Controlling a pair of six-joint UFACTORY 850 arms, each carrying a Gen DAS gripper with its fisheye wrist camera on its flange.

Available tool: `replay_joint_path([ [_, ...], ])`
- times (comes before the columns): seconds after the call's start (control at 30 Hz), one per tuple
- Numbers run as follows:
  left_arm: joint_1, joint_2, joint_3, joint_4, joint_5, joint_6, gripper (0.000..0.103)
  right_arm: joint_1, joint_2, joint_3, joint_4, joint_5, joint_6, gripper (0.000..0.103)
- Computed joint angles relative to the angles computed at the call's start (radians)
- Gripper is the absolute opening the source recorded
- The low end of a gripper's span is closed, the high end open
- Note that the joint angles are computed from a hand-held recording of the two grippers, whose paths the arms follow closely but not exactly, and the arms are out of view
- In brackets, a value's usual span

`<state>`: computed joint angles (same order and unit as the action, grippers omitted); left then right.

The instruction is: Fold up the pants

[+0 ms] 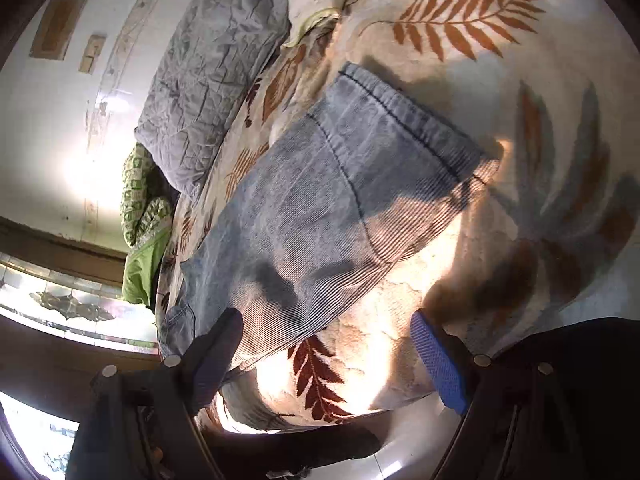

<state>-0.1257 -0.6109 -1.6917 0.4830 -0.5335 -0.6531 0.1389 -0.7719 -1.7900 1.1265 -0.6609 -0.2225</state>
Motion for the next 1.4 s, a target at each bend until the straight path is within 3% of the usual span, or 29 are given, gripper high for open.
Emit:
replay_joint_path([
  [0.17,-0.01,-0.027,-0.04,-0.065,-0.004,0.06,0.098,-0.044,-0.034,-0.018,0.119,-0.03,-0.02,0.088],
  [0.27,-0.016,-0.04,-0.06,-0.081,-0.005,0.083,0.098,-0.057,-0.04,-0.024,0.135,-0.002,0.021,0.088],
  [0.37,-0.018,-0.058,-0.086,-0.109,-0.01,0.106,0.098,-0.063,-0.039,-0.03,0.105,0.046,0.066,0.088],
  [0.6,-0.032,-0.148,-0.218,-0.25,-0.058,0.225,0.098,-0.063,-0.075,-0.096,0.012,0.067,0.139,0.088],
  [0.87,-0.054,-0.232,-0.329,-0.264,-0.123,0.264,0.098,-0.057,-0.089,-0.14,-0.13,0.061,0.234,0.075],
  [1.27,-0.058,-0.283,-0.382,-0.273,-0.154,0.294,0.099,-0.063,-0.112,-0.185,-0.177,0.019,0.274,0.074],
  [1.33,-0.063,-0.276,-0.364,-0.237,-0.13,0.276,0.101,-0.062,-0.116,-0.194,-0.206,0.014,0.303,0.067],
  [1.4,-0.062,-0.278,-0.38,-0.253,-0.154,0.28,0.101,-0.062,-0.116,-0.198,-0.242,0.012,0.339,0.056],
])
